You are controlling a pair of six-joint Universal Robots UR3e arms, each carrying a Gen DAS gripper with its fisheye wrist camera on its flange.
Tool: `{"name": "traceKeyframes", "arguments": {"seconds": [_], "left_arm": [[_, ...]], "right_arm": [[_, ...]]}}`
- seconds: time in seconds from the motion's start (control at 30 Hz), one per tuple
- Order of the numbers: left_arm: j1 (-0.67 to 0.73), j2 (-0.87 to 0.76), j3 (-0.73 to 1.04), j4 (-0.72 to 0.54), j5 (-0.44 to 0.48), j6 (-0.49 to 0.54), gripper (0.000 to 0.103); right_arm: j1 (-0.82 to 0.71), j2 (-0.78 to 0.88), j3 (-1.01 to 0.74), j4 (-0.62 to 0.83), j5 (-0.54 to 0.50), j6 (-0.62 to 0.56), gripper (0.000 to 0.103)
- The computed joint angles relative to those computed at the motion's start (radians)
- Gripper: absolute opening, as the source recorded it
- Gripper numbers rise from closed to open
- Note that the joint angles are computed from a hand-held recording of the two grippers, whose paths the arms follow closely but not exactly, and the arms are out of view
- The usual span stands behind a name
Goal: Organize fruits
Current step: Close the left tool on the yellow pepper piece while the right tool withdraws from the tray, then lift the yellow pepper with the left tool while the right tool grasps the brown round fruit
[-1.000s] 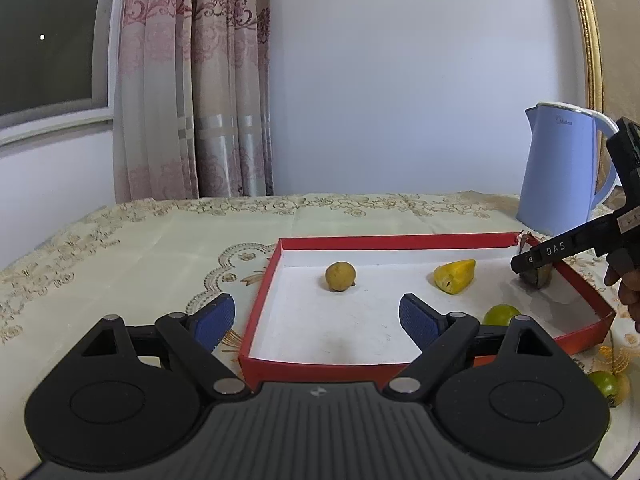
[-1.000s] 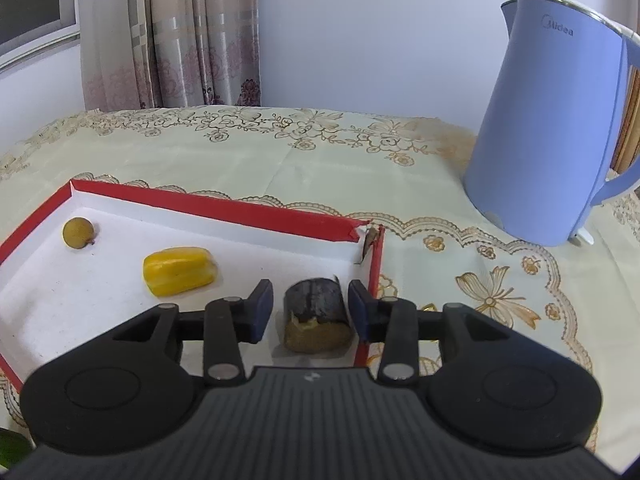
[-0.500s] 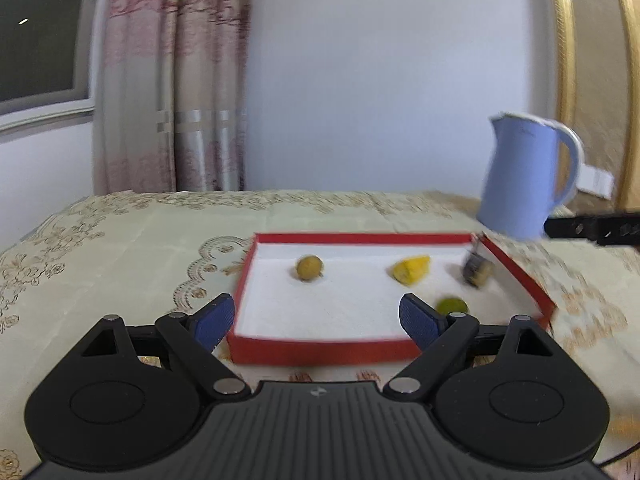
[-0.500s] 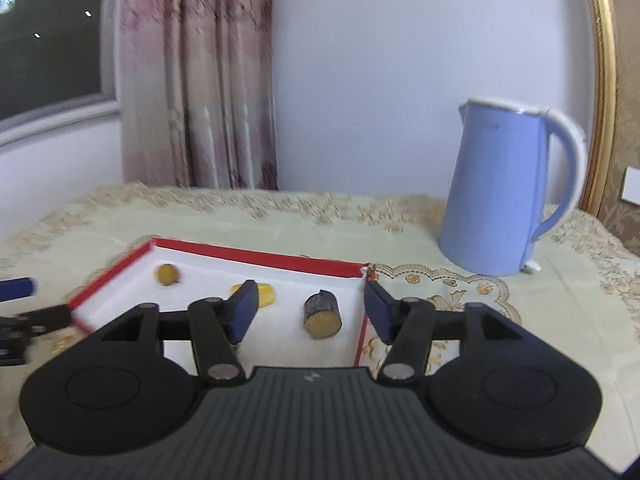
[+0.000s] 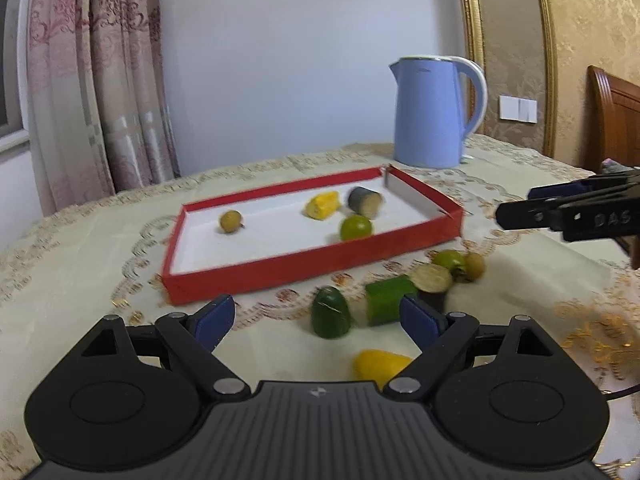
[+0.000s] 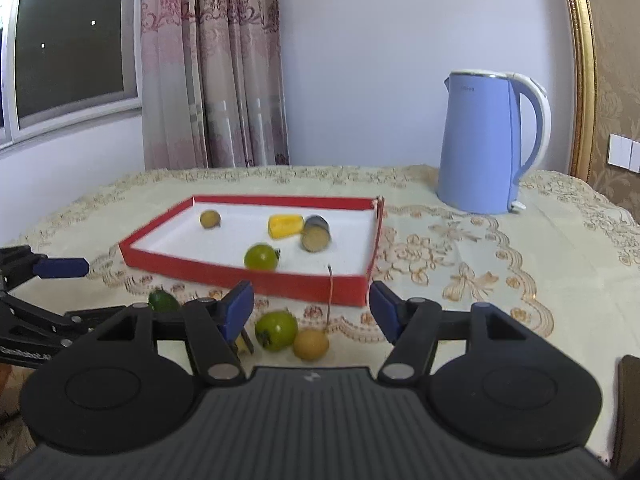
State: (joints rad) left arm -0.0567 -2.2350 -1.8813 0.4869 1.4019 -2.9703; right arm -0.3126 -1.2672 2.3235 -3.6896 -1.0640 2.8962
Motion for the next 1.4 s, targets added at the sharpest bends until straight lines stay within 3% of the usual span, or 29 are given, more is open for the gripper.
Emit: {"name": "traceKeyframes", "arguments": {"seconds": [0.17,0.53,0.7,0.93,1.0,1.2,1.4], "left_arm": [[-0.063,-0.014,0.024,-0.047,0.079,0.023,0.090],[-0.077,-0.009,0.040,-0.154,0.050,0.037,0.090],[-0.074,-0.009,0.050,-0.179,0.037,0.027,0.078],[-0.079,-0.007,0.063,-0.216,0.039,0.022,0.073],[-0.072,0.000,0.066,-0.243,0.019,0.019,0.059],[-0.067,0.007,0.067,-0.265,0.013,0.004,0.041],[-0.054,0.006,0.062,-0.254,-0.012,-0.008,0.040]], "right_arm": [[-0.008,-0.007,0.026,-0.020,0.002,-0.012,0.062],[-0.020,0.011,0.049,-0.053,0.012,-0.031,0.066],[-0.027,0.020,0.049,-0.054,0.018,-0.032,0.066],[-0.021,0.030,0.045,-0.060,0.014,-0.033,0.069],[-0.021,0.032,0.045,-0.060,0.016,-0.035,0.069],[-0.016,0.037,0.047,-0.066,0.010,-0.042,0.071],[-0.007,0.049,0.031,-0.045,-0.017,-0.040,0.076]]}}
